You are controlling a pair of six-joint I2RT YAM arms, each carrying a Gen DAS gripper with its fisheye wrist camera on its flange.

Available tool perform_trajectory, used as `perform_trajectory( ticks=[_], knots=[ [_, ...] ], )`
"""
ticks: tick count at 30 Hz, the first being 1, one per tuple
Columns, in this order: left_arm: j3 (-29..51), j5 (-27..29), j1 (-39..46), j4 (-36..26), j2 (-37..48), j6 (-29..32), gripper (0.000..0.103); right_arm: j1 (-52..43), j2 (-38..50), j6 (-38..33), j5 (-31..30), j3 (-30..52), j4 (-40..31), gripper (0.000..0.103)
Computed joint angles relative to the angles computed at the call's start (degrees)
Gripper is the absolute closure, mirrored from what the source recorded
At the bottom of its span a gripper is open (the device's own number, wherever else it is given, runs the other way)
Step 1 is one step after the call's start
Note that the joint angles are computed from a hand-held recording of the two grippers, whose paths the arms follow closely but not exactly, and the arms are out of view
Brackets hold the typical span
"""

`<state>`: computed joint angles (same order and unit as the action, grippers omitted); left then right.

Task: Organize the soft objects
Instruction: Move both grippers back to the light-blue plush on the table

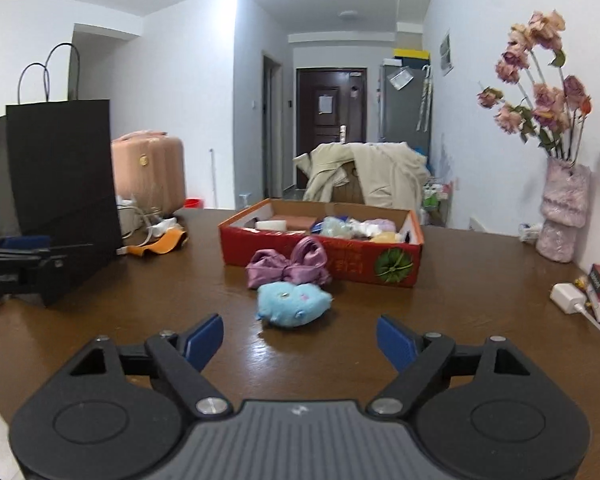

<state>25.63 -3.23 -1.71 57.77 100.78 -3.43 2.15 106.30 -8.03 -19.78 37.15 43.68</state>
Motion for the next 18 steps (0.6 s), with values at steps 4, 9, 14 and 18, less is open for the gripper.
perform_trajectory(
  ticks=[4, 9, 14, 18],
  knots=[
    [3.05, 1.03, -0.22, -2.17, 2.52, 0.49, 0.0, 0.15, 1.5, 0.58, 0.15, 1.68, -1.02, 0.019],
    [10.12, 3.14, -0.49, -7.71, 7.82, 0.09, 0.0, -0.14, 5.13, 1.26, -0.05, 6.53, -4.43, 0.019],
    [22.75, 6.45, -1.01, -17.08, 15.29, -2.66, 0.0, -0.83, 10.12, 2.05, -1.13, 14.28, -8.92, 0.021],
    [36.33, 8.82, -2.14, -25.99, 23.35, -5.36, 0.0, -1.53, 15.44, 2.87, -0.99, 24.22, -14.46, 0.024]
  ],
)
